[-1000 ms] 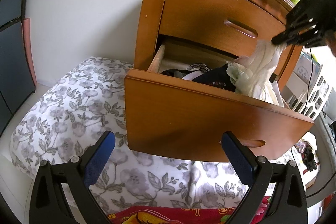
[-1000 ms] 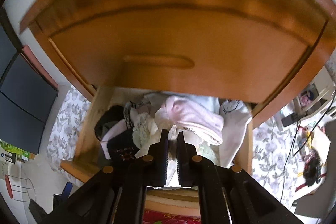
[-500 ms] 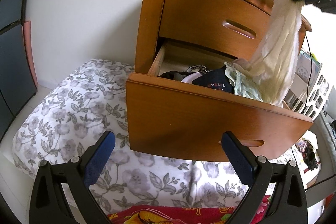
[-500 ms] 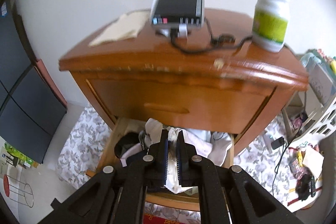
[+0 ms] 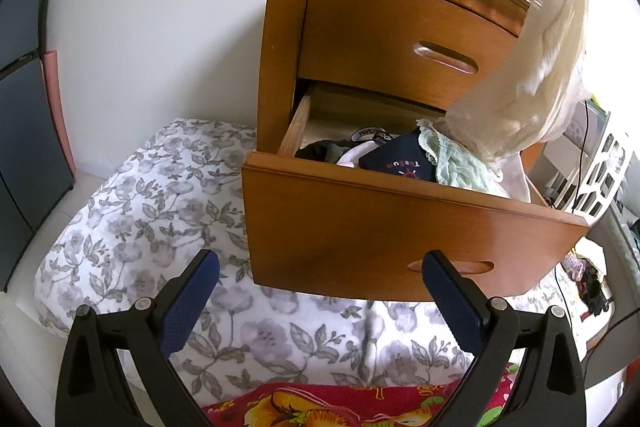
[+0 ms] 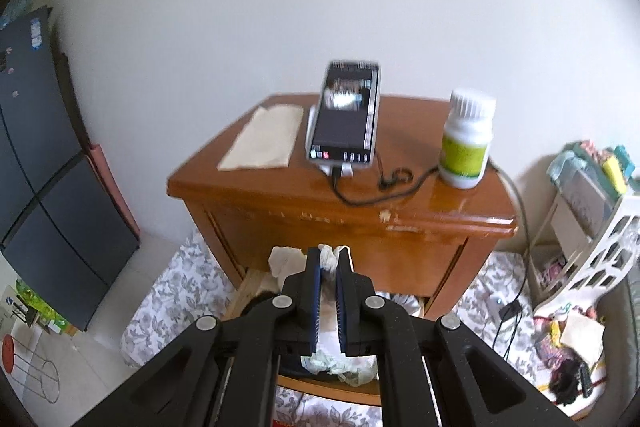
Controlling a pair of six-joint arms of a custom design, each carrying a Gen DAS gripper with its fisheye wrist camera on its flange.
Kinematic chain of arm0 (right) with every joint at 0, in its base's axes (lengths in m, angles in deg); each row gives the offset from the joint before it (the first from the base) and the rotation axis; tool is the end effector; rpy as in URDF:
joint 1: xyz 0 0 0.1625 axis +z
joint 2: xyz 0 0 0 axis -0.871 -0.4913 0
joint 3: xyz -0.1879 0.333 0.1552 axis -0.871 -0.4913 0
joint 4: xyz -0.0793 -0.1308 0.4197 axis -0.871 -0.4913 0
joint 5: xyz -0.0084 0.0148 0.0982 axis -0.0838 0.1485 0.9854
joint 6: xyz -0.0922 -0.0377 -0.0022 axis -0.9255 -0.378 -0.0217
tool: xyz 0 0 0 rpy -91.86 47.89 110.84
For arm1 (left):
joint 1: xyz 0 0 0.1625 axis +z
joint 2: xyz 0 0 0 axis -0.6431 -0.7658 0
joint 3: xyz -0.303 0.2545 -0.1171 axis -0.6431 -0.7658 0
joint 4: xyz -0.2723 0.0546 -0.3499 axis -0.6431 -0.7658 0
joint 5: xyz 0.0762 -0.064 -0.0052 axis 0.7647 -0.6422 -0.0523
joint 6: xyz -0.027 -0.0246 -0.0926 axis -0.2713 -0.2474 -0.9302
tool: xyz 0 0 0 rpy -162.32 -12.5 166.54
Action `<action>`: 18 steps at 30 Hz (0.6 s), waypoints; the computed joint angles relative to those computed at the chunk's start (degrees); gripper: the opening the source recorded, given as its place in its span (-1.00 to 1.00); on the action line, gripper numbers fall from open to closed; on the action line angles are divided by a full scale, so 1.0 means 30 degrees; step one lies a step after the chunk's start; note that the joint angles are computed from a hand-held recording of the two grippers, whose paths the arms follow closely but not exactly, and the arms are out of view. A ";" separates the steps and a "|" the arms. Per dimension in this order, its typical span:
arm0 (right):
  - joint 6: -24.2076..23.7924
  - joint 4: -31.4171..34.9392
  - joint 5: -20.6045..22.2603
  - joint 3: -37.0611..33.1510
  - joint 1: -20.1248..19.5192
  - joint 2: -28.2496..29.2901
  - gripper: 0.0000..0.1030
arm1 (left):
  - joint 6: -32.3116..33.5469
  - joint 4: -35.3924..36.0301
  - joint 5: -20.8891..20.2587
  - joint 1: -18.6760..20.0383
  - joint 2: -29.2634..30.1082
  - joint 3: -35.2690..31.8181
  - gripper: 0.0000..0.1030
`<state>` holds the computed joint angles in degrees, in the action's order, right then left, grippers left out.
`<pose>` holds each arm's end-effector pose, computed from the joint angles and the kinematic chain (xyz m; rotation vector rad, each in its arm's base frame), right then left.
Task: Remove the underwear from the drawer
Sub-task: 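Lift the cream lace cloth up out of the drawer with the right gripper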
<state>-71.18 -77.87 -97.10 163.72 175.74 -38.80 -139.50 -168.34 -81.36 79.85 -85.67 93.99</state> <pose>0.4062 -0.6090 0.3179 1.2458 -2.4519 0.7918 -0.1796 -0.4498 0.1167 -0.2367 1.9760 -1.2878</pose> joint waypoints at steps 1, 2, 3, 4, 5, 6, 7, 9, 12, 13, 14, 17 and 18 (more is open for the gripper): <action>-0.0089 -0.0030 0.0070 0.0089 0.0083 -0.0217 -0.87 | -0.0135 0.0276 -0.0011 -0.0055 -0.0065 -0.0022 0.96; -0.0175 -0.0067 0.0133 0.0196 0.0137 -0.0412 -0.87 | -0.0222 0.0490 -0.0035 -0.0126 -0.0128 -0.0031 0.96; -0.0270 -0.0150 0.0202 0.0372 0.0235 -0.0699 -0.87 | -0.0200 0.0496 -0.0029 -0.0176 -0.0142 -0.0023 0.96; -0.0367 -0.0208 0.0300 0.0505 0.0312 -0.0946 -0.87 | -0.0204 0.0532 -0.0021 -0.0242 -0.0174 -0.0005 0.96; -0.0459 -0.0226 0.0410 0.0618 0.0357 -0.1164 -0.87 | -0.0233 0.0639 -0.0031 -0.0315 -0.0226 -0.0001 0.96; -0.0565 -0.0269 0.0574 0.0768 0.0425 -0.1432 -0.87 | -0.0374 0.0874 -0.0050 -0.0378 -0.0271 -0.0032 0.96; -0.0580 -0.0267 0.0761 0.0918 0.0461 -0.1693 -0.87 | -0.0606 0.1232 -0.0077 -0.0432 -0.0347 -0.0067 0.96; -0.0616 -0.0220 0.1177 0.1291 0.0508 -0.2304 -0.87 | -0.0994 0.1902 -0.0170 -0.0506 -0.0480 -0.0154 0.97; -0.0914 -0.0150 0.1466 0.1749 0.0627 -0.3012 -0.87 | -0.1803 0.3247 -0.0337 -0.0591 -0.0708 -0.0330 0.96; -0.0921 -0.0027 0.1458 0.1862 0.0666 -0.3202 -0.87 | -0.2137 0.3800 -0.0408 -0.0624 -0.0801 -0.0405 0.96; -0.0968 0.0095 0.1494 0.2003 0.0691 -0.3423 -0.87 | -0.2269 0.4066 -0.0456 -0.0621 -0.0833 -0.0469 0.96; -0.1226 0.0321 0.1416 0.2456 0.0752 -0.3968 -0.87 | -0.3071 0.5317 -0.0660 -0.0647 -0.0985 -0.0680 0.96; -0.1289 0.0391 0.1381 0.2586 0.0727 -0.4093 -0.87 | -0.3311 0.5637 -0.0706 -0.0677 -0.1045 -0.0711 0.96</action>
<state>-75.04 -76.70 -92.96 171.48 177.92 -51.08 -149.44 -151.43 -83.48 77.81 -88.81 91.86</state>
